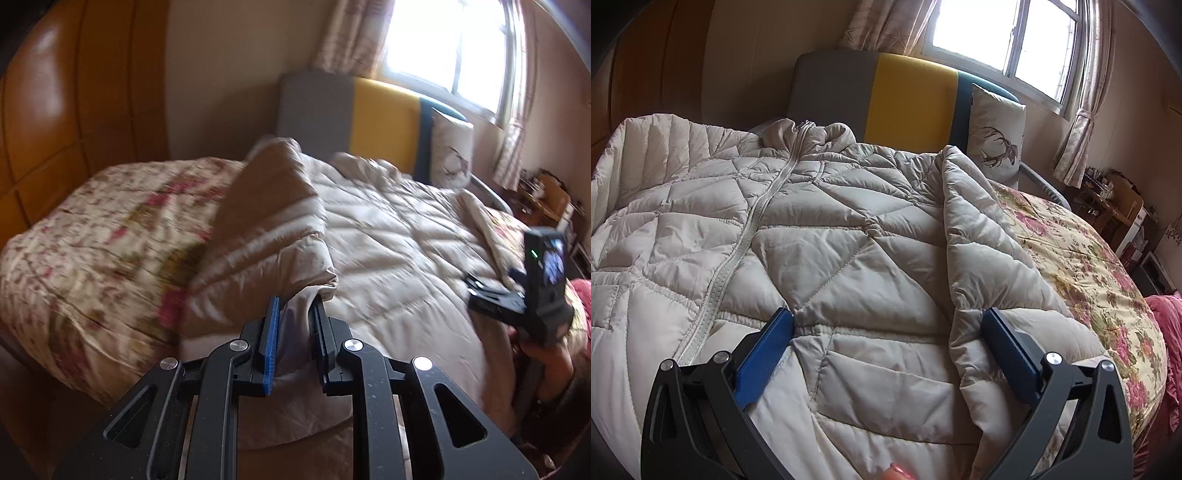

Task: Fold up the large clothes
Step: 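Grasp the jacket sleeve with the left tool and lift it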

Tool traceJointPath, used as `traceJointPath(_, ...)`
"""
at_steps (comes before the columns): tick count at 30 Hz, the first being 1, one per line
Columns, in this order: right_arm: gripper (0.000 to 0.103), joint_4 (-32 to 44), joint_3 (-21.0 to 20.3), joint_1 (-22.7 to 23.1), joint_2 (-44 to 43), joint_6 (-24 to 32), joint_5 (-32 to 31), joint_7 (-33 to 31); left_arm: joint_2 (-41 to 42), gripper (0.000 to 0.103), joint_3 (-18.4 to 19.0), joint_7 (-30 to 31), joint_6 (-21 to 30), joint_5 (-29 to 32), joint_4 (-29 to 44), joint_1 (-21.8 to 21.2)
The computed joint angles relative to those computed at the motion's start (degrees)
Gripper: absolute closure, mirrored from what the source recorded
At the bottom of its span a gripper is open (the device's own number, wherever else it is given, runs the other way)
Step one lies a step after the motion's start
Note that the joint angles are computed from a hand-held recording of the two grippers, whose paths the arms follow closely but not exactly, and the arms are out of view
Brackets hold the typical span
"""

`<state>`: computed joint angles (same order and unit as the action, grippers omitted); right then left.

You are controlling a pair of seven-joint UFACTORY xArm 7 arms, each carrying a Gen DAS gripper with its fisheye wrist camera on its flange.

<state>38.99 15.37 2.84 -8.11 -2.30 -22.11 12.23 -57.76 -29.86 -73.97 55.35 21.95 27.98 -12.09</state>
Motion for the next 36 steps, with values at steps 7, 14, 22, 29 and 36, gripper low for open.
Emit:
traceJointPath(7,0.002,0.0,-3.3,3.9,0.8,-0.1,3.9,-3.8,-12.2,0.093,9.4,6.3,4.7,2.8,-5.8,4.8)
traceJointPath(14,0.002,-0.4,-6.1,7.3,1.2,-0.9,9.0,-8.2,-17.5,0.096,18.2,16.1,5.1,7.8,-11.0,17.5)
traceJointPath(22,0.002,-0.5,-4.8,6.2,1.2,-0.9,10.3,-9.5,-6.9,0.099,26.8,24.6,-6.5,16.2,-14.4,36.9)
traceJointPath(29,0.002,0.9,-3.7,5.2,1.7,1.5,7.8,-7.3,-8.9,0.052,28.9,23.5,-4.9,12.3,-14.1,45.4)
traceJointPath(36,0.002,2.0,-8.6,11.3,-1.0,8.6,14.2,-15.3,-27.2,0.029,17.5,20.1,0.3,10.8,-13.0,41.7)
